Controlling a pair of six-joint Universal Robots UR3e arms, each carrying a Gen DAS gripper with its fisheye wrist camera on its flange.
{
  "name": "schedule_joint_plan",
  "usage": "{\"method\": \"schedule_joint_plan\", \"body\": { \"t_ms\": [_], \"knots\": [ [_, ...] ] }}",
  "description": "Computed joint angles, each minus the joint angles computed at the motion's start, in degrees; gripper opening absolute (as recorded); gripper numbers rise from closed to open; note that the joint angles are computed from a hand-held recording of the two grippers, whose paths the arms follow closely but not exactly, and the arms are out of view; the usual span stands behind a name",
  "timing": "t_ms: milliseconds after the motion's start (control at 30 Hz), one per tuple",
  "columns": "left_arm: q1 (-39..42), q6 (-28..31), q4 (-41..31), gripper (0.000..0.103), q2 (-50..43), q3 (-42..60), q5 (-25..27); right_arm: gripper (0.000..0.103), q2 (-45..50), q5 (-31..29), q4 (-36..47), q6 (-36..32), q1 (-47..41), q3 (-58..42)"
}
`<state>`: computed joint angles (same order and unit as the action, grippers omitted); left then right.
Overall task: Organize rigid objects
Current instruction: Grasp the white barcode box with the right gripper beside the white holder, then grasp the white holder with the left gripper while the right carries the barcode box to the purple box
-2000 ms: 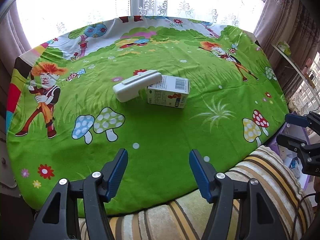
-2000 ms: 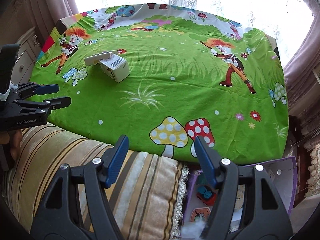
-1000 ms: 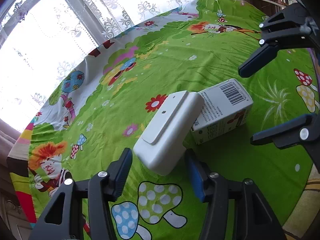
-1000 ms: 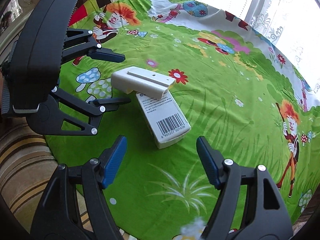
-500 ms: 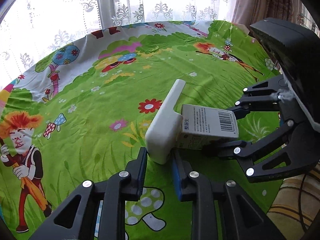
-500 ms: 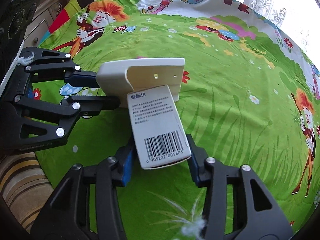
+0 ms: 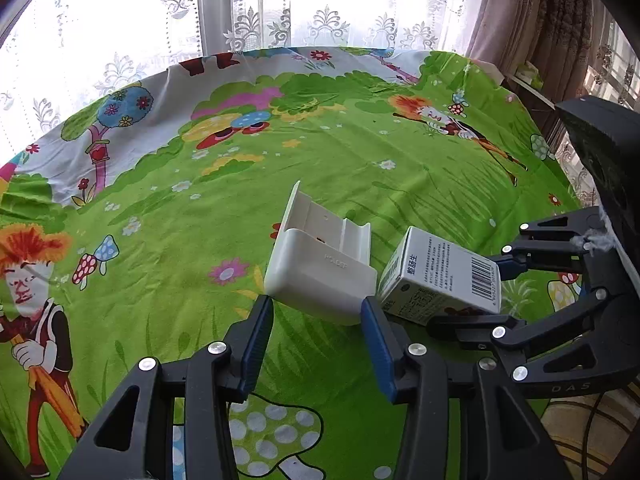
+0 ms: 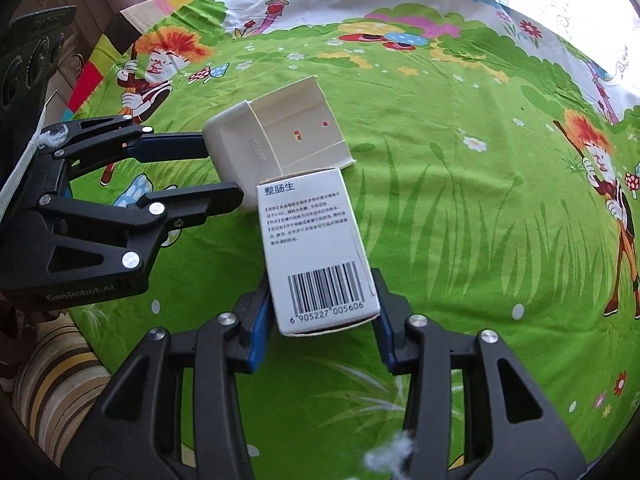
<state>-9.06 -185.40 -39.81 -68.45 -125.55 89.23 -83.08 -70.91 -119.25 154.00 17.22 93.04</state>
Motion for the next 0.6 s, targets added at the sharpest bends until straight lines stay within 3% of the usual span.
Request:
{"method": "schedule_joint_plan", "body": {
  "t_ms": [233, 300, 367, 600],
  "knots": [
    [-2.75, -2.89, -0.31, 0.051, -2.48, 2.72, 2.03, 0.047, -3.61, -0.23, -0.57, 3.80, -3.11, 3.77],
    [-4.04, -3.49, 0.09, 0.068, -3.76, 3.89, 4.88, 0.047, -5.19, -0.33, -0.74, 4.29, -4.11, 4.76],
    [-5.35, -3.39, 0.04, 0.074, -6.02, 5.61, 7.62, 0.047, -7.03, -0.30, -0.61, 4.61, -5.01, 5.54],
    [-5.36, -0.01, 0.11, 0.073, -13.38, 9.60, 9.18, 0.047, -14.35, -1.53, -0.05, 4.56, -6.78, 9.21]
  ]
}}
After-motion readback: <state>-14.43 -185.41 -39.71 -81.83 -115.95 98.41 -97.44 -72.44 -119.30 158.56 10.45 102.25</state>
